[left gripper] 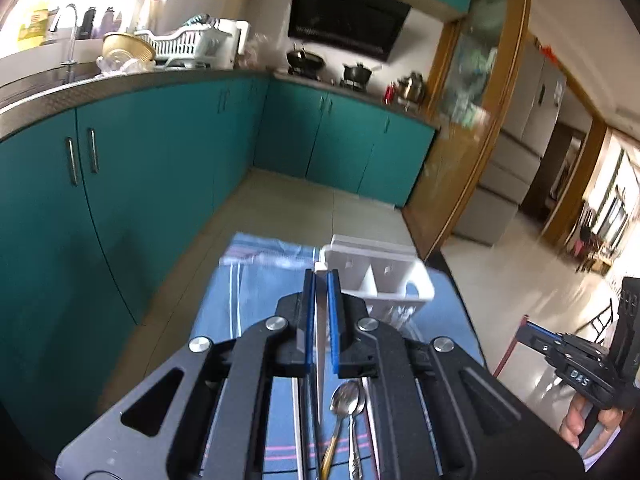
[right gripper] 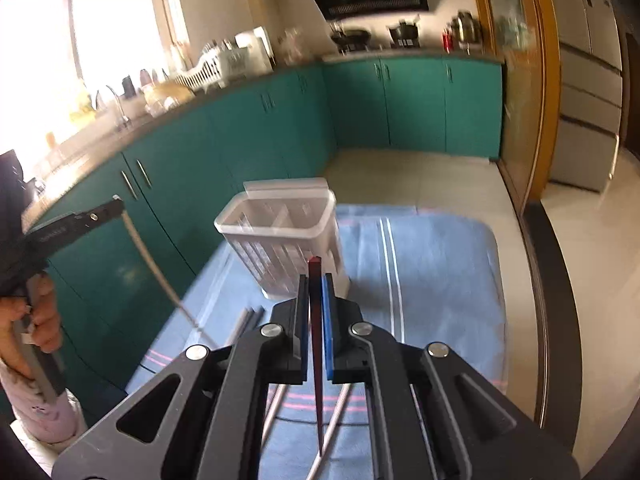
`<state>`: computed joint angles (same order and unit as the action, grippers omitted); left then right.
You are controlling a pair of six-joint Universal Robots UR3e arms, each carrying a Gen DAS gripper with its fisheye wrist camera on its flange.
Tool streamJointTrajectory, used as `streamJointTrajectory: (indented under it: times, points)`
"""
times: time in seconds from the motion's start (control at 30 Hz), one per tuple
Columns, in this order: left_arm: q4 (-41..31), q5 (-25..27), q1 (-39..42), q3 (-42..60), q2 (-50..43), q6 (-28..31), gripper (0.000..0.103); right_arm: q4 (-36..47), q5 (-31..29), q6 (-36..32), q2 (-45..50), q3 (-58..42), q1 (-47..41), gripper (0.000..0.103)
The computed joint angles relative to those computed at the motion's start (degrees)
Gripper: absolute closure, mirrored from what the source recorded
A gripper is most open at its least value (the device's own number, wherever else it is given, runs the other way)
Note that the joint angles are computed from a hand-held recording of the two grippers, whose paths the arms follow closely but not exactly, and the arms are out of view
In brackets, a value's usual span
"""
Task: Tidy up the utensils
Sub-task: 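Lift both chopsticks over the white holder and open both tools to drop them in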
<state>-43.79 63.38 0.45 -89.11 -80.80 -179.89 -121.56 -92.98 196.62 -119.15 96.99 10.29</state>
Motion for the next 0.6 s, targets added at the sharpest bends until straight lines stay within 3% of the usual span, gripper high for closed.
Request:
streamJointTrajectory:
  times: [0.13,0.3,0.43,0.53,0.6]
  points:
    - [0.5,0.2,-0.7,6.7,-3.3,-2.6,0.097,0.4,2.3,-1.3,1.4,-6.9,-1.5,0.096]
    - [0.1,-4.0,1.5,13.2,-4.9,-6.3,0.097,0.6,5.7,-2.6,5.6,-16.4,-4.8,0.096]
    - [1.8,-4.5,1.7,22.7,-10.4,-12.5,0.097,-0.1,7.5,-2.4,11.3,-26.5,-7.2,0.096]
    - [3.4,-4.3,2.2,27.7,-13.6,-16.3,0.097,-1.7,6.3,-1.2,16.3,-33.6,-7.5,0.096]
    - [4.4,-0.2,0.3,32.0,-16.7,-18.3,0.097,-5.2,0.7,-0.9,20.4,-37.2,-4.8,0.096]
